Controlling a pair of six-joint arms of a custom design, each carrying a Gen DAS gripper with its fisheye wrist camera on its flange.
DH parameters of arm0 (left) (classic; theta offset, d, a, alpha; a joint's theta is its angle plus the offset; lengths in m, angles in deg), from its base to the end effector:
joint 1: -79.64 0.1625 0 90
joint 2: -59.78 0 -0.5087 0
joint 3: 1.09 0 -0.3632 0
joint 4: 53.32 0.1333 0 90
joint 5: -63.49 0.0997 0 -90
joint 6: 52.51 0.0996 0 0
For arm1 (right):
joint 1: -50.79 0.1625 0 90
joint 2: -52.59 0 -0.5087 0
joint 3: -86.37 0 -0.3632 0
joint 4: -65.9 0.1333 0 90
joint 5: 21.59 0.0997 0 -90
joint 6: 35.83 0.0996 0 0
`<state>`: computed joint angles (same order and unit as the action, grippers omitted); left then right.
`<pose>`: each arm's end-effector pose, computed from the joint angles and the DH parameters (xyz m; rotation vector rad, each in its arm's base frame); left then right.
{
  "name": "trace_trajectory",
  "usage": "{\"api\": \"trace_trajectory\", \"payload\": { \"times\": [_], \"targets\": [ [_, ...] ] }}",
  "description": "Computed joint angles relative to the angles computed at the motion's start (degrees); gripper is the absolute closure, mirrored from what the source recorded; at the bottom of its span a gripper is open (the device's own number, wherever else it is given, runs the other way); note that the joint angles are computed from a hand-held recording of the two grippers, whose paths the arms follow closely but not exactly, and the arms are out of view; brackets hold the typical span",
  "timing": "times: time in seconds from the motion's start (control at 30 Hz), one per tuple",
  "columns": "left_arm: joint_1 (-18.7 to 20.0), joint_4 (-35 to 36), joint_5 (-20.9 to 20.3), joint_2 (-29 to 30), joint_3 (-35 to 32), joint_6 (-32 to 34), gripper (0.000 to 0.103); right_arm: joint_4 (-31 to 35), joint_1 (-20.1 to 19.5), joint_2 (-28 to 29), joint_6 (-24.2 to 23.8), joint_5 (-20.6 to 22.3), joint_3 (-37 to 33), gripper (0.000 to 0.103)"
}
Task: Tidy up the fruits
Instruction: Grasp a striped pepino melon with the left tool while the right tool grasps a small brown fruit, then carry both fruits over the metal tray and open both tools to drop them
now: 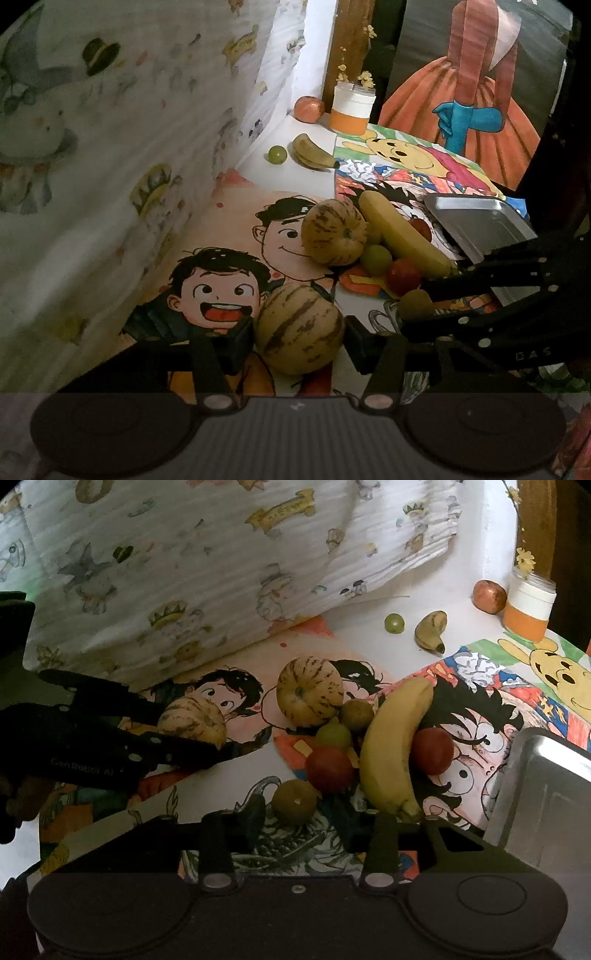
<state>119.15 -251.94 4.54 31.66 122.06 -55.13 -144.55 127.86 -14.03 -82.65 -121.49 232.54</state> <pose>-0.2943 -0.4821 -0.0191 1.0113 2.4981 -0.6216 0.0221 -0.4230 0.2634 0.6645 -2.4635 0.7146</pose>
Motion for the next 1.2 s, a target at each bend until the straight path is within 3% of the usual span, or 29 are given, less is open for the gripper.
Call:
{"api": "trace_trajectory", "payload": {
  "times": [0.07,0.4,0.53,0.7,0.9,1.2],
  "targets": [
    [-0.2,0.3,0.2,0.0,0.1,-1.0,0.046,-0.1,-0.4,-0.1,0.4,0.9,0.2,0.075],
    [-1.9,0.1,1.0,0.0,0.9,-7.5,0.046,-2.3,-4.1,-3.3,3.4,7.8,3.7,0.075],
    [-2.9,0.0,0.8,0.2,0.6,-13.7,0.046,-8.4,-5.7,-5.2,4.9,10.2,6.8,0.075],
    [-4.4,-5.2,-0.3,2.4,-0.2,-17.6,0.046,-17.5,-7.9,-6.4,8.2,12.3,9.1,0.075],
    [-6.0,-6.9,-2.9,6.2,-5.5,-15.7,0.046,-22.1,-11.4,-9.4,10.1,11.5,7.8,0.075],
    [-7.3,-2.8,-8.6,11.5,-13.8,-12.5,0.046,-23.0,-17.8,-11.2,15.4,7.7,5.5,0.075]
  ]
}}
